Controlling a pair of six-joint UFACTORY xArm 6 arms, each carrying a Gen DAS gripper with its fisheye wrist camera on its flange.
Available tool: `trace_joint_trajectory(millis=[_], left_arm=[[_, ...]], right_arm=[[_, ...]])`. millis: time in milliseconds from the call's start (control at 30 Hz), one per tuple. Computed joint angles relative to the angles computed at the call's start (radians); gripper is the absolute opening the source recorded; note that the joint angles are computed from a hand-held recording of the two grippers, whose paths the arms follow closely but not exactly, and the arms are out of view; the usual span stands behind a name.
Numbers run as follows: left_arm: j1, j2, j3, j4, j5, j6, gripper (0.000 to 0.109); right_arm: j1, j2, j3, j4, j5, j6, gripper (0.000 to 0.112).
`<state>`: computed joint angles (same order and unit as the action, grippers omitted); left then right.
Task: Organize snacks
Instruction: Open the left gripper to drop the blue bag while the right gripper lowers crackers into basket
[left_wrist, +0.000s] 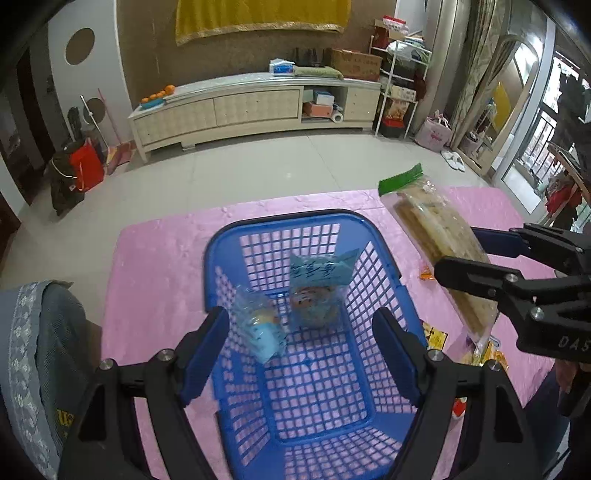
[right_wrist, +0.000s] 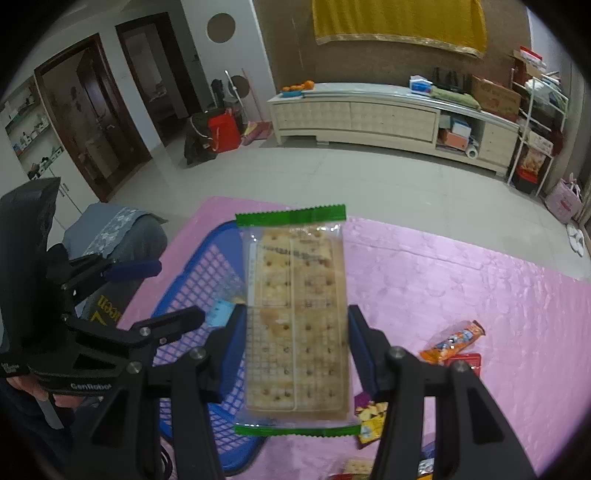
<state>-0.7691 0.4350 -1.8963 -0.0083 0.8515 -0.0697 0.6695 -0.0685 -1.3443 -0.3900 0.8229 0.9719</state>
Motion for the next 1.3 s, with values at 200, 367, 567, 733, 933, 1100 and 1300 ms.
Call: trace_joint_trajectory(millis=[200,367,567,733,933,1100,1300], left_arm=[[0.034,-0.105,0.148,0.018,-0.064,-0.011,0.078],[0.06,-0.145,0.213,0.013,-0.086,-0.016,0.078],[0.091,-0.188,0.292,-0.002,-0.104,-0.015,0.078],[0.097,-0.22,0.348,-0.036,-0.121,-0.003,0.078],[0.084,-0.235,0.395,-0.057,-0.132,0.016,0.078],[0.073,-0.233,0.409,-0.062,-0.125,0.005,0.078],[0.065,-0.231,0.409,-0.037,-0.116,0.009,0.078]], right_arm=[[0.029,0.102,-0.121,0.016,0.04,-0.047,0.057],[0.048,0.207,-0.234,0.049,0.075,-0.119,0.057],[0.06,0.308,-0.344,0.085,0.143,-0.274,0.057],[0.066,0.349,-0.39,0.107,0.202,-0.474,0.057],[0.06,0.35,-0.372,0.178,0.202,-0.705,0.057],[0.067,0.358,-0.356,0.255,0.187,-0.861,0.057],[0.064,0.395,-0.384,0.286,0.206,-0.92,0.059]])
